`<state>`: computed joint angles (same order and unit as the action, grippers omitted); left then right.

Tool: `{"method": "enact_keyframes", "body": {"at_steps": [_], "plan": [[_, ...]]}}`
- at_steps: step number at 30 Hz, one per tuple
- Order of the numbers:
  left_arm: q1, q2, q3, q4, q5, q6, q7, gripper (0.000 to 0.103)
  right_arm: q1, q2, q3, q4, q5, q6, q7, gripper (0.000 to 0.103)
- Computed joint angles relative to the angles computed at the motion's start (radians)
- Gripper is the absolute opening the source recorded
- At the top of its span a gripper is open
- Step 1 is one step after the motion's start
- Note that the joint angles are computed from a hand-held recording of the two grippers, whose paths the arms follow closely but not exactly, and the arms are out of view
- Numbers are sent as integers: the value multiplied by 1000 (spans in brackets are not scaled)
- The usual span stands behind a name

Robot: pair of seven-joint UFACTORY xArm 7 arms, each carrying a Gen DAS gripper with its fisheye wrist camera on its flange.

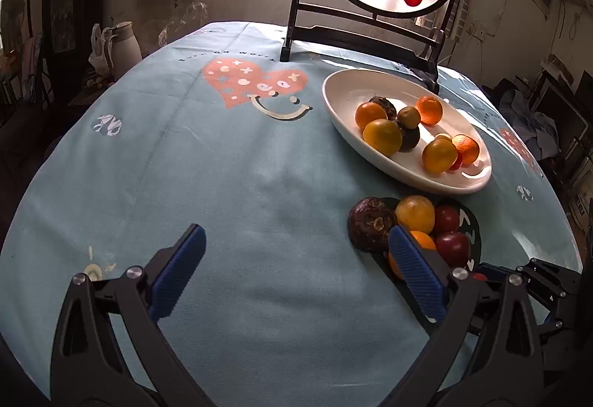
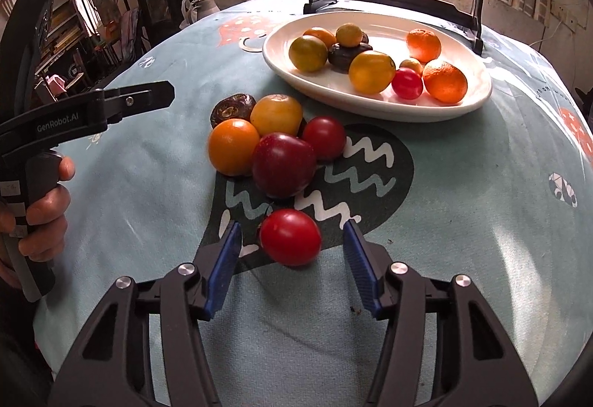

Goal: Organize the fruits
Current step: 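Grasp a red tomato with the right tool while the left tool grasps a red cherry tomato, then grasp an orange tomato with the left tool while the right tool holds the red tomato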

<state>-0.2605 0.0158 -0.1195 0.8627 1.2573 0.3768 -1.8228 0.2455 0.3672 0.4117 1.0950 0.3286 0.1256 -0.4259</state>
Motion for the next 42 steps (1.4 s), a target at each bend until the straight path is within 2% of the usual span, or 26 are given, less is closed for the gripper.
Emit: {"method": "enact_keyframes", "body": {"at_steps": [5, 10, 11, 12, 17, 20, 23, 25, 28, 32, 36, 42], "plan": [[0, -3, 0, -2, 0, 2, 2, 101, 6, 0, -5, -3, -9, -4, 2, 55], [1, -3, 0, -3, -1, 1, 3, 101, 35, -2, -38, -10, -48, -23, 34, 44], [1, -2, -1, -2, -1, 1, 3, 101, 43, -3, -48, -11, -62, -27, 43, 39], [1, -2, -1, -2, -2, 2, 5, 101, 14, -1, -17, -11, -51, -23, 25, 34], [-3, 0, -4, 3, 34, -3, -3, 101, -75, -9, 60, -10, 37, -25, -10, 32], [-20, 20, -14, 28, 87, -30, 49, 99, -94, -13, 63, -5, 81, -25, -2, 32], [-39, 63, -17, 62, 97, -114, 176, 79, -103, -14, 60, 1, 111, -10, 1, 32], [-64, 90, -18, 81, 72, -110, 256, 60, -102, -15, 58, 3, 126, -2, -6, 32], [-84, 114, 0, 94, 26, -124, 319, 46, -88, -19, 46, 0, 134, -1, -13, 32], [-98, 133, 32, 103, -14, -153, 348, 41, -73, -20, 28, 3, 138, 5, -12, 32], [-106, 146, 55, 108, -35, -188, 366, 40, -68, -21, 21, 5, 147, 10, -14, 32], [-134, 177, 71, 135, -95, -165, 452, 41, -70, -18, 23, 11, 166, 16, -24, 32]]}}
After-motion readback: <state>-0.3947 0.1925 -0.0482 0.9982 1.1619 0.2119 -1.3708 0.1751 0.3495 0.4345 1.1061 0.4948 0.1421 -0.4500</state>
